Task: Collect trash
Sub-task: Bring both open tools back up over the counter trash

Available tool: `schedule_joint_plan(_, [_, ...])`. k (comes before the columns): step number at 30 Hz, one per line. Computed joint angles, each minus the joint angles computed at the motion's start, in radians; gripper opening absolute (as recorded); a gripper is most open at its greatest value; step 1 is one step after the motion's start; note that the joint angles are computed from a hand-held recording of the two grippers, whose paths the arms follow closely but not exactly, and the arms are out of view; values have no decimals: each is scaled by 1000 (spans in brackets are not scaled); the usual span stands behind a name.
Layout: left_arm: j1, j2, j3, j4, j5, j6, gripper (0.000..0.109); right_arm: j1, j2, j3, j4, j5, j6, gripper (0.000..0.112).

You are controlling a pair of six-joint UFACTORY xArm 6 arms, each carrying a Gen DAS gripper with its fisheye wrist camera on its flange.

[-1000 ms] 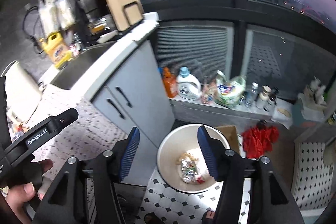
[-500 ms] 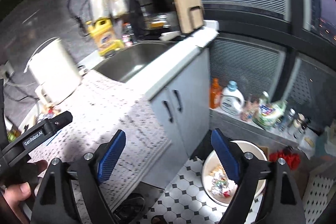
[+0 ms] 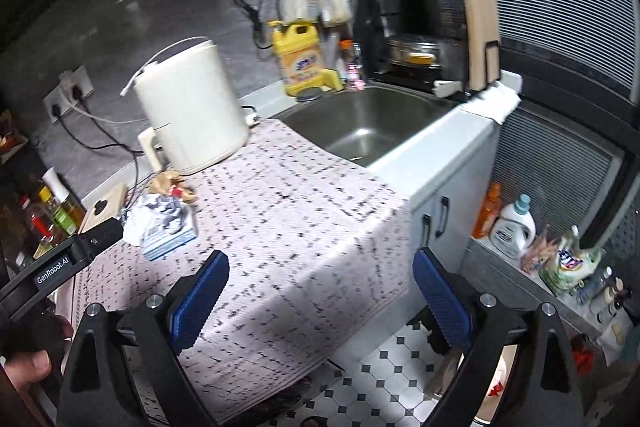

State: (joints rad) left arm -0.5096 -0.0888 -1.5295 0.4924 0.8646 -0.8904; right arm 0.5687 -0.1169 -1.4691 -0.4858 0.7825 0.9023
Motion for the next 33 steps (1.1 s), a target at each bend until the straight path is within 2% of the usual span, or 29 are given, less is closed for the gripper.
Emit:
schedule_joint_plan(10, [72, -116, 92, 81, 15, -71, 97, 71, 168, -205, 44, -7, -94, 95])
schedule_joint_plan(18, [159, -165, 149, 43, -25, -61, 97, 115, 309, -400, 71, 35, -168, 95])
schedule_joint_plan(25, [243, -137, 144, -29, -65, 4, 93, 143, 455, -607, 76, 106, -195, 95])
schedule_joint_plan(30, [297, -81, 118, -123, -96, 94, 84, 152, 590, -804, 79, 187, -211, 95])
schedule_joint_plan(33, [320, -28, 82, -186, -108, 160, 78, 156, 702, -977, 84, 263, -225, 95])
